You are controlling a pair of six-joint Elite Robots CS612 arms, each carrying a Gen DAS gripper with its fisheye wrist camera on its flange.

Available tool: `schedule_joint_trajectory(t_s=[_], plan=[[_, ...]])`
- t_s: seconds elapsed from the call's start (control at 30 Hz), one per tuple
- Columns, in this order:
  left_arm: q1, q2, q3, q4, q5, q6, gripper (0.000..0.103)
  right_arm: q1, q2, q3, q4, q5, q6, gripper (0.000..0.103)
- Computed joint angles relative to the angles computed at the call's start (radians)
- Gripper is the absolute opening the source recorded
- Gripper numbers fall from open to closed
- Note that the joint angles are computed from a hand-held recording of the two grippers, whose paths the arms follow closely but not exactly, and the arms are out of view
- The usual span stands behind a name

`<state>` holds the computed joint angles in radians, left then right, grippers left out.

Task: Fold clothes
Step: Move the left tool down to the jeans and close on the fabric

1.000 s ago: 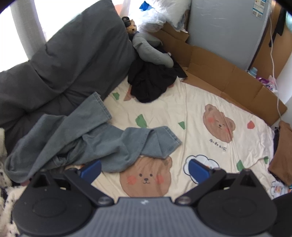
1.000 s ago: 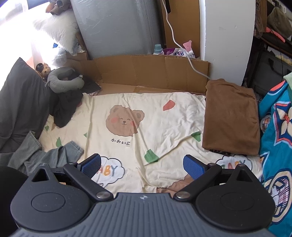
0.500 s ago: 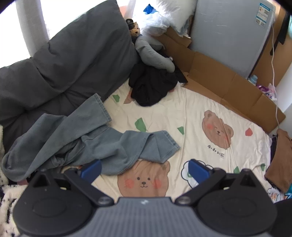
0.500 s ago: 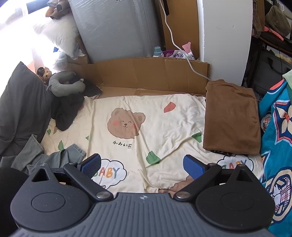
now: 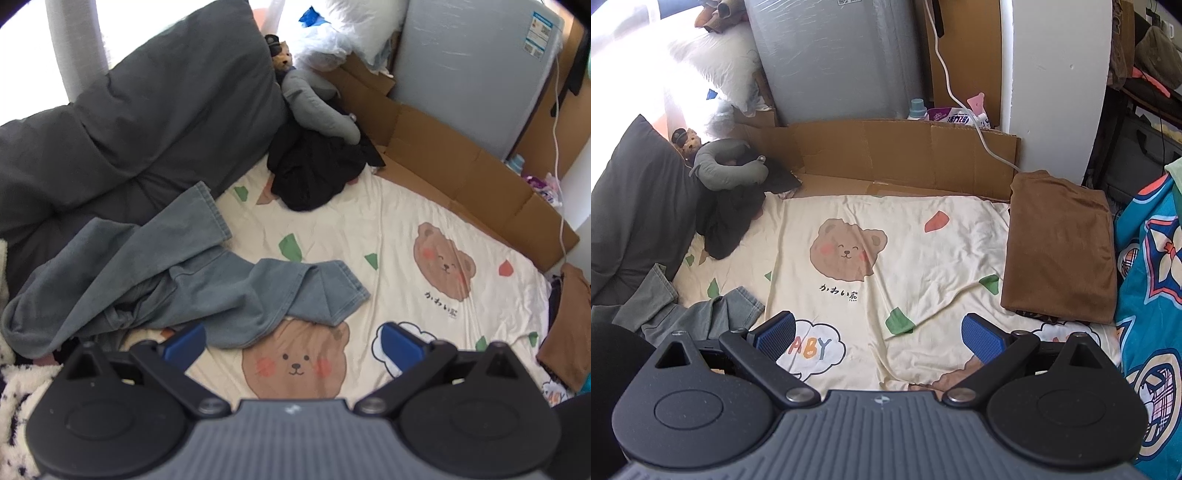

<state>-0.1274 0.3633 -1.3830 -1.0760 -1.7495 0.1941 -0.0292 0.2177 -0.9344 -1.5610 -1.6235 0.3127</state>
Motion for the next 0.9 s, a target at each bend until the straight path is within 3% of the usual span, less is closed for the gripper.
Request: schedule_joint_trajectory(t_s=[0.43,0.63,0.9], plan=[[0.028,0.0,0.021,-0.041,-0.01,-0.019,0.099,0.007,-0.021,0.04,-0.01,0.001,-0.022,0.1],[0.049,0.002,0.039,-0.043,-0.02,-0.05,0.093,0.01,-0.028,0.063,-0.023,-0.003,-0.041,0.099],[0.09,0.007,0.065,-0.125,-0.006,-0.126,0.09,-0.004,-0.037,0.098,-0.045,0.076,-0.026,0.088]])
